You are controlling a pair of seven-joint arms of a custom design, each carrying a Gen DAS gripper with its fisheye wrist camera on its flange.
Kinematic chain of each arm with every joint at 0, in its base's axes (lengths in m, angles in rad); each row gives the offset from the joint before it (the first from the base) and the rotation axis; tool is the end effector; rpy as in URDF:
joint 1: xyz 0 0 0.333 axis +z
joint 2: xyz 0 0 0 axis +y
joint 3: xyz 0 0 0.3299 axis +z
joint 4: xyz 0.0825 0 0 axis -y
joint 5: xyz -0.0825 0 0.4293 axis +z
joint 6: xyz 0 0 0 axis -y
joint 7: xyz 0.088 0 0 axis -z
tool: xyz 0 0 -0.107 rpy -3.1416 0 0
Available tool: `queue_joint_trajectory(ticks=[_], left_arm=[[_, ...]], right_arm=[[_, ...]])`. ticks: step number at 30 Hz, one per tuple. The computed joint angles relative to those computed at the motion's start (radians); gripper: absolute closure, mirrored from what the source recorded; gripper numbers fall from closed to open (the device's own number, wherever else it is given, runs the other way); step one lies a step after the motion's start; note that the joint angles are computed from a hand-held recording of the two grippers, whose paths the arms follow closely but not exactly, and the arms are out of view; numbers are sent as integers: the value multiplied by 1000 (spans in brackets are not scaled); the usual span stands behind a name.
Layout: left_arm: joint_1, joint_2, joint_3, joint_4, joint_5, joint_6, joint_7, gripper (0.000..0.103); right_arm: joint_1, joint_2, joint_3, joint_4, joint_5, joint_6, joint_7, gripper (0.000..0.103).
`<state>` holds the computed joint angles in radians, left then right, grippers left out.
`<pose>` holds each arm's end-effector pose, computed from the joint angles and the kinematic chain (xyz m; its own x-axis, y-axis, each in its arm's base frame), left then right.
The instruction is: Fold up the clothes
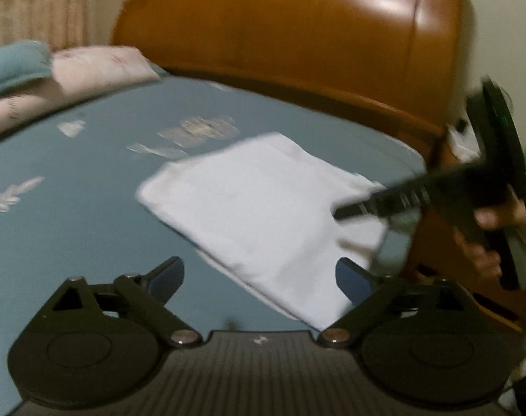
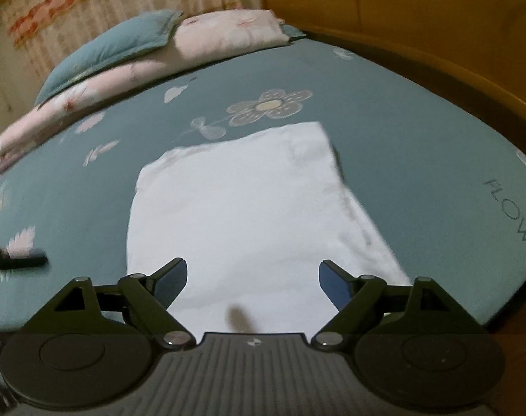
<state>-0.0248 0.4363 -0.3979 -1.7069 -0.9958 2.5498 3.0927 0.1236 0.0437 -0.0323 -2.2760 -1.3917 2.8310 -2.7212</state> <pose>0.6908 -0.2613 0.3852 -0.9113 -0.4079 0.0555 -0.2868 0.5323 -0.7965 0.5610 0.1019 0.3461 -0.5094 -0.8329 -0.2165 -0.5208 0.4986 -0.6930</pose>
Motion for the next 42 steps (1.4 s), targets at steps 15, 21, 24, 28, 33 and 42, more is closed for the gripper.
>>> queue_joint_trajectory(ticks=[15,21,24,28,33,42], left_arm=[[49,66,-65,20,-137,248,91,1],[83,100,-94,43,-182,266,132,1],[104,123,-114,61,-235,275,175,1],[122,141,-137,76,-354,305,286,1],[87,148,-89,87,-345,310,308,1],[94,165,-87,87,-228,288,240,1]], right_arm=[[120,114,-2,127,180,-177,-299,0],[138,200,-14,217,275,-197,-428,0],[154,204,-36,221,287,-180,-417,0],[169,253,-56,310,255,-219,-442,0],[170,356,-67,419,369,-268,-600,0],[180,504,-135,623,443,-217,-677,0]])
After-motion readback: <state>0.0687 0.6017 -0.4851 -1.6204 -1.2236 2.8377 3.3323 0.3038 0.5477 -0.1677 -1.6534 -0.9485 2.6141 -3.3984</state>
